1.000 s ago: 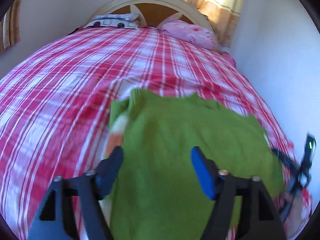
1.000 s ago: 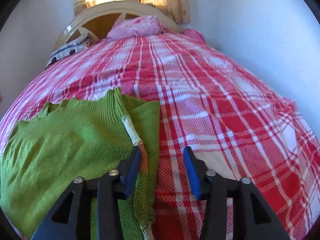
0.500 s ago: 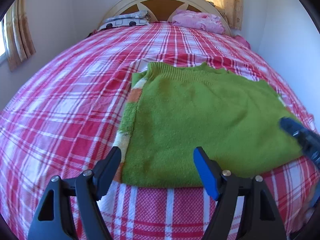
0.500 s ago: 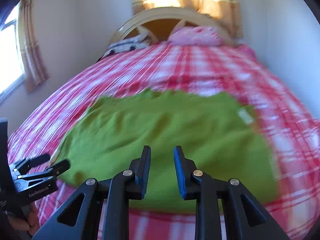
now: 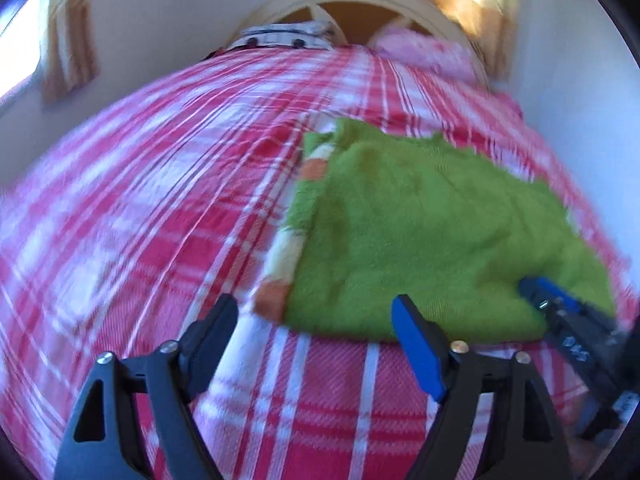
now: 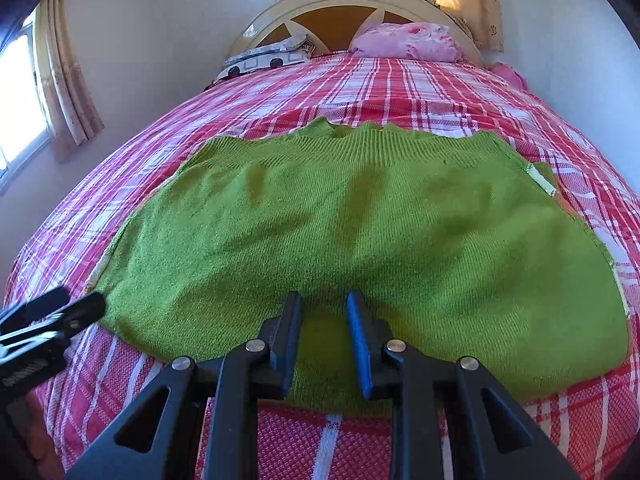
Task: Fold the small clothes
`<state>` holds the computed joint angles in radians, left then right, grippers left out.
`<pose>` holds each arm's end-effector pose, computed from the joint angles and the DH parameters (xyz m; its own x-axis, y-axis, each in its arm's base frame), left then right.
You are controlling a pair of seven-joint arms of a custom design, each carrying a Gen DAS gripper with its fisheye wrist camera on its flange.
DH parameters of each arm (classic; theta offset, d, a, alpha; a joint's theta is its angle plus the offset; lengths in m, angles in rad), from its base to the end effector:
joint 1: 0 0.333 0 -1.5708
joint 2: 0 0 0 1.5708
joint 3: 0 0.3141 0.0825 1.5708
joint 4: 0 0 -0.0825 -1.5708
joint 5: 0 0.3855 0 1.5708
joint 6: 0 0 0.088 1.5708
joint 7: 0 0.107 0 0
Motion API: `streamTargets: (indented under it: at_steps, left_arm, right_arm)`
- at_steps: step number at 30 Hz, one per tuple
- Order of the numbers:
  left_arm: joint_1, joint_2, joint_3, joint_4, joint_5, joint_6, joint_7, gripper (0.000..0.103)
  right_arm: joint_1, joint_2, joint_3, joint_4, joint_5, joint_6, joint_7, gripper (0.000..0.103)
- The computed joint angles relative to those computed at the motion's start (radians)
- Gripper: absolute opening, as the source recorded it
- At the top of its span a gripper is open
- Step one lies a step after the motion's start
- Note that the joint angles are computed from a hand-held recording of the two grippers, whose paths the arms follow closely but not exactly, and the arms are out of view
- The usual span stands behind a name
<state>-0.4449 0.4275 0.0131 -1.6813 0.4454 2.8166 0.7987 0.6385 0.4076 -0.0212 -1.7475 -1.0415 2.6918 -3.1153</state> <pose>0.6377 -0.3187 0.4296 -0.0835 -0.9882 0.1281 -0.7430 -0.0239 -0.6689 0.5443 0.4230 0.3842 -0.0657 -0.9862 -0.1519 -0.6757 0.1560 -0.7205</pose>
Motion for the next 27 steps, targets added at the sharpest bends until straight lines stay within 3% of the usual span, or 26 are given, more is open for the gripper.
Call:
streamTargets:
  at_steps: [3, 6, 7, 8, 10, 11, 12, 14, 15, 16, 17, 19, 25, 27]
  left_arm:
    - [0.089, -0.069, -0.067, -0.161, -0.154, 0.184, -0.002, 0.083]
    - [0.075, -0.088, -0.058, -0.225, -0.227, 0.29, -0.009, 0.082]
    - [0.098, -0.08, -0.097, -0.231, -0.267, 0.322, 0.017, 0.08]
    - [0.129, -0.068, -0.14, -0.225, -0.301, 0.333, 0.047, 0.079]
    - [0.234, -0.013, -0.285, -0.166, -0.375, 0.302, 0.139, 0.078]
    - [0.253, 0.011, -0.32, -0.14, -0.433, 0.284, 0.191, 0.077]
    - [0.245, 0.033, -0.32, -0.118, -0.472, 0.278, 0.203, 0.074]
    - [0.2, 0.051, -0.267, -0.104, -0.397, 0.326, 0.096, 0.073]
    - [0.21, 0.067, -0.283, -0.083, -0.413, 0.328, 0.116, 0.064]
    - [0.241, 0.096, -0.334, -0.046, -0.499, 0.314, 0.203, 0.056]
    - [0.278, 0.118, -0.38, -0.024, -0.519, 0.308, 0.219, 0.055]
    - [0.303, 0.155, -0.417, 0.011, -0.57, 0.338, 0.236, 0.055]
    - [0.178, 0.171, -0.274, 0.06, -0.627, 0.38, 0.252, 0.048]
    - [0.189, 0.175, -0.289, 0.052, -0.667, 0.378, 0.263, 0.048]
  right_arm:
    - [0.002, -0.003, -0.004, -0.006, -0.011, 0.013, 0.017, 0.025]
    - [0.0, -0.006, -0.007, -0.012, -0.023, 0.028, 0.035, 0.025]
    - [-0.001, -0.006, -0.007, -0.013, -0.024, 0.03, 0.037, 0.025]
    - [-0.002, -0.006, -0.007, -0.013, -0.025, 0.034, 0.038, 0.025]
    - [-0.003, -0.007, -0.007, -0.015, -0.028, 0.036, 0.042, 0.025]
    - [-0.003, -0.006, -0.007, -0.014, -0.028, 0.036, 0.041, 0.025]
    - [-0.003, -0.006, -0.006, -0.014, -0.028, 0.036, 0.041, 0.025]
    - [-0.005, -0.004, -0.007, -0.012, -0.028, 0.04, 0.043, 0.025]
    - [-0.004, -0.002, -0.007, -0.01, -0.028, 0.041, 0.044, 0.025]
    - [-0.005, -0.002, -0.008, -0.011, -0.03, 0.044, 0.044, 0.025]
    - [-0.005, -0.002, -0.008, -0.011, -0.03, 0.044, 0.044, 0.025]
    - [-0.005, -0.003, -0.008, -0.012, -0.029, 0.044, 0.043, 0.025]
    - [-0.004, -0.002, -0.009, -0.011, -0.028, 0.044, 0.043, 0.025]
    - [-0.004, -0.003, -0.009, -0.012, -0.028, 0.044, 0.043, 0.025]
